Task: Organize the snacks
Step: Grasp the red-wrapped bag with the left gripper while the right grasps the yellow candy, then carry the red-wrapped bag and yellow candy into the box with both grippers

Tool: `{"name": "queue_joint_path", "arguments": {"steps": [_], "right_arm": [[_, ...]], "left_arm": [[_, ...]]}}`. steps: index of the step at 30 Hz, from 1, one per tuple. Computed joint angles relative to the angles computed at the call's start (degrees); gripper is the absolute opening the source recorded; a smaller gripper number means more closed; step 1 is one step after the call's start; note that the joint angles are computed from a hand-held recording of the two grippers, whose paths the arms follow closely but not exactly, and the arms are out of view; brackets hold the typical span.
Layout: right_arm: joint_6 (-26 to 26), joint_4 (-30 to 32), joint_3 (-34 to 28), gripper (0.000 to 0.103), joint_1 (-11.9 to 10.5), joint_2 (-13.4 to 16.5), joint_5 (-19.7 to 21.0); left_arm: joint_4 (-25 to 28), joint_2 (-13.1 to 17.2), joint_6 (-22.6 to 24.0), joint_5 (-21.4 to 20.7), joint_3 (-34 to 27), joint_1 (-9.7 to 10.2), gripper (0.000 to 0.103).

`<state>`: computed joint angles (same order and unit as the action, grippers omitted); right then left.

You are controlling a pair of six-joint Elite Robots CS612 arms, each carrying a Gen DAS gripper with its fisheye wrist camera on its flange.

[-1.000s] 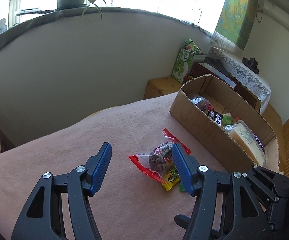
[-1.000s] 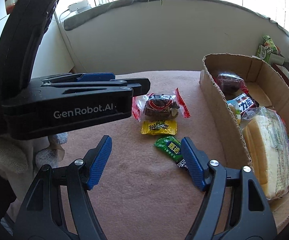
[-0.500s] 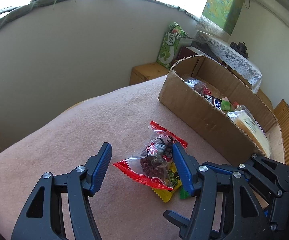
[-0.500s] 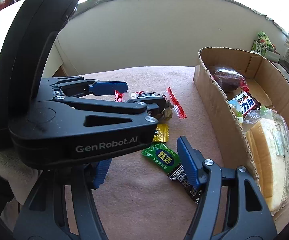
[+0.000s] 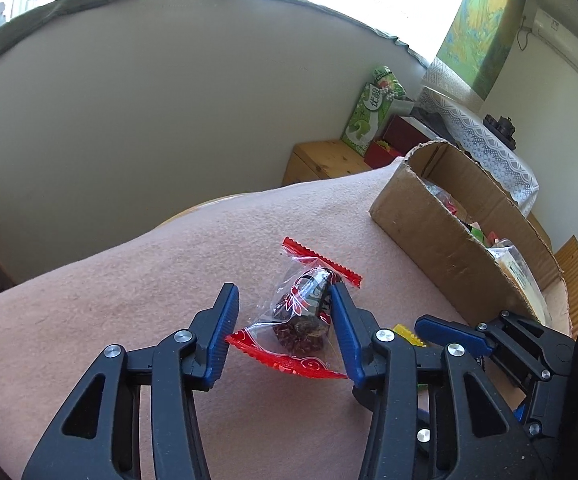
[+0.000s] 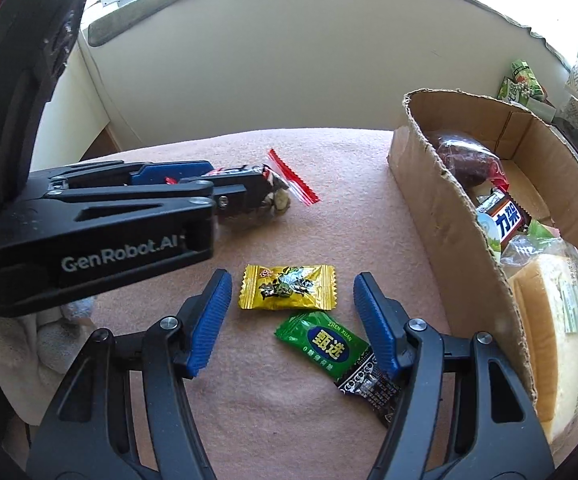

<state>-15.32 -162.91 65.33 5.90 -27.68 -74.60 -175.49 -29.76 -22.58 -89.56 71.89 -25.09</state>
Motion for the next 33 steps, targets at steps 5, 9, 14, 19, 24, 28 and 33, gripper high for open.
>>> {"name": "queue_joint_path", "arguments": {"steps": [5, 9, 14, 19, 24, 28, 33], "right_arm": [[-2.04, 1.22, -1.85, 0.066, 0.76, 0.94, -2.07], [-3.21, 0.90, -1.86, 0.044, 1.11, 0.93, -2.12], [-4.63, -0.17, -1.51, 0.030, 1.51, 0.78, -2.59], [-3.99, -0.46, -0.44, 0.025, 0.89, 0.27, -0.51], [-4.02, -2.51, 2.58, 0.016, 0.41, -1.06, 1.13], [-4.11, -3.76, 4.02, 0.012, 0.14, -1.56, 2.17], [-3.46, -6.12, 6.21, 0.012, -0.54, -2.68, 4.55]], "left_arm": [[-1.01, -0.52, -0.87, 0.76, 1.47, 0.23, 0.045], [-1.39, -0.76, -1.70, 1.17, 2.05, 0.32, 0.045], [-1.72, -1.28, -2.67, 2.16, 3.05, 0.14, 0.042], [-2.04, -2.10, -3.39, 3.84, 4.34, -0.27, 0.039], [-1.91, -2.74, -3.45, 5.26, 5.47, -0.87, 0.035], [-2.15, -3.20, -4.19, 6.28, 6.41, -1.23, 0.031], [-3.82, -4.34, -5.07, 7.97, 8.20, -1.64, 0.030]]}}
